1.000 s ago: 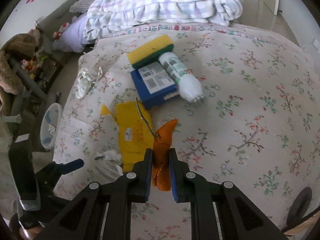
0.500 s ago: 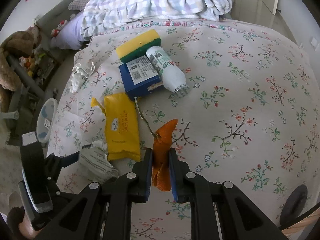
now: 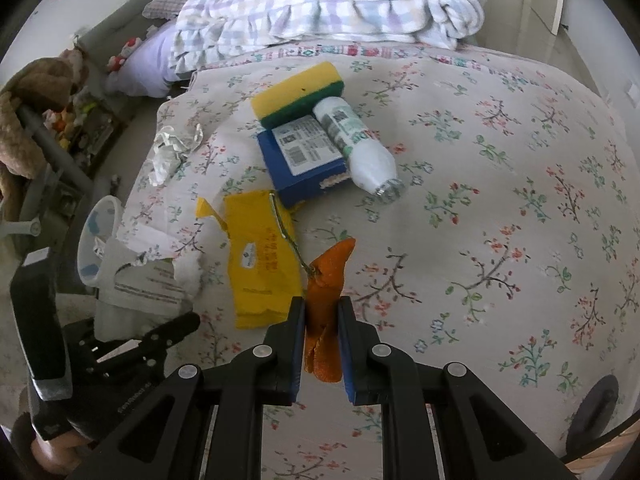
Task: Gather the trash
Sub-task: 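Grasp the white paper wrapper with the left tool while the right tool holds the pepper, then carry the white wrapper to the wastebasket and open the left tool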
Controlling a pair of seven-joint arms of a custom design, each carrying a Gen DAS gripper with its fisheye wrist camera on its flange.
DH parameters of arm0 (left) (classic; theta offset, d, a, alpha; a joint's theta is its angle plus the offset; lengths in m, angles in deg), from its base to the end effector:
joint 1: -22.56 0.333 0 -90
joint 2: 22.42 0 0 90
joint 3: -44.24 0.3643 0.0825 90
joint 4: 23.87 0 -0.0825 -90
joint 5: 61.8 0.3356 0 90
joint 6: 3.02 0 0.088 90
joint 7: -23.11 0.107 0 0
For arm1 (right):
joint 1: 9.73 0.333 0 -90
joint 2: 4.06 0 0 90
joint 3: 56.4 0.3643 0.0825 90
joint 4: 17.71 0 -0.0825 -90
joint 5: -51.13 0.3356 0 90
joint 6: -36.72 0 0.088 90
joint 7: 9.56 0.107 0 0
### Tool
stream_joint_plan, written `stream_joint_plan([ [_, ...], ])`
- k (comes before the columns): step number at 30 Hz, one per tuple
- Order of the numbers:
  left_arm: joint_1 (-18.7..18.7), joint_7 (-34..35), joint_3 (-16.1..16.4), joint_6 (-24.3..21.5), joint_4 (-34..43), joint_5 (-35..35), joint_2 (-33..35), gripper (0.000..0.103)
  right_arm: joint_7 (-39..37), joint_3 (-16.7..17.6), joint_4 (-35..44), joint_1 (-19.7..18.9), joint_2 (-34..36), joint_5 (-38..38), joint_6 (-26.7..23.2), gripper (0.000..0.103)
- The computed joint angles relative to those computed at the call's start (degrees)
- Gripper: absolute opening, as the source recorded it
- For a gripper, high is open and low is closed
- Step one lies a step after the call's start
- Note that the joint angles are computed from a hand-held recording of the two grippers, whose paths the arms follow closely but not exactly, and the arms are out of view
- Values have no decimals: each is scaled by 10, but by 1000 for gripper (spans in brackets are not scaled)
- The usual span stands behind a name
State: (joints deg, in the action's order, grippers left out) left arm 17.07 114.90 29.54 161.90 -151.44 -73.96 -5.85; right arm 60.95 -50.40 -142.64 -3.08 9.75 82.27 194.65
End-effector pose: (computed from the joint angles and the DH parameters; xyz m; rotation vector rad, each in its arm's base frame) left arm 0.5375 -0.1758 0.3695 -1.9412 2.2910 -0.5927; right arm 0.5558 0.0995 0.3933 -1.9841 1.8293 -0.0478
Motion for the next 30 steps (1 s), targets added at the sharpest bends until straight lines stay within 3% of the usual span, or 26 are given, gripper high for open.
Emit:
stream_joint_plan([
  [12,55,56,-13,17,-33,-78,-29,16,16,17,37,25,21,-12,-7,17],
  [30,118,146,25,24,-56,-207,-60,16,72,40,114,74,80,-63,-22,17],
])
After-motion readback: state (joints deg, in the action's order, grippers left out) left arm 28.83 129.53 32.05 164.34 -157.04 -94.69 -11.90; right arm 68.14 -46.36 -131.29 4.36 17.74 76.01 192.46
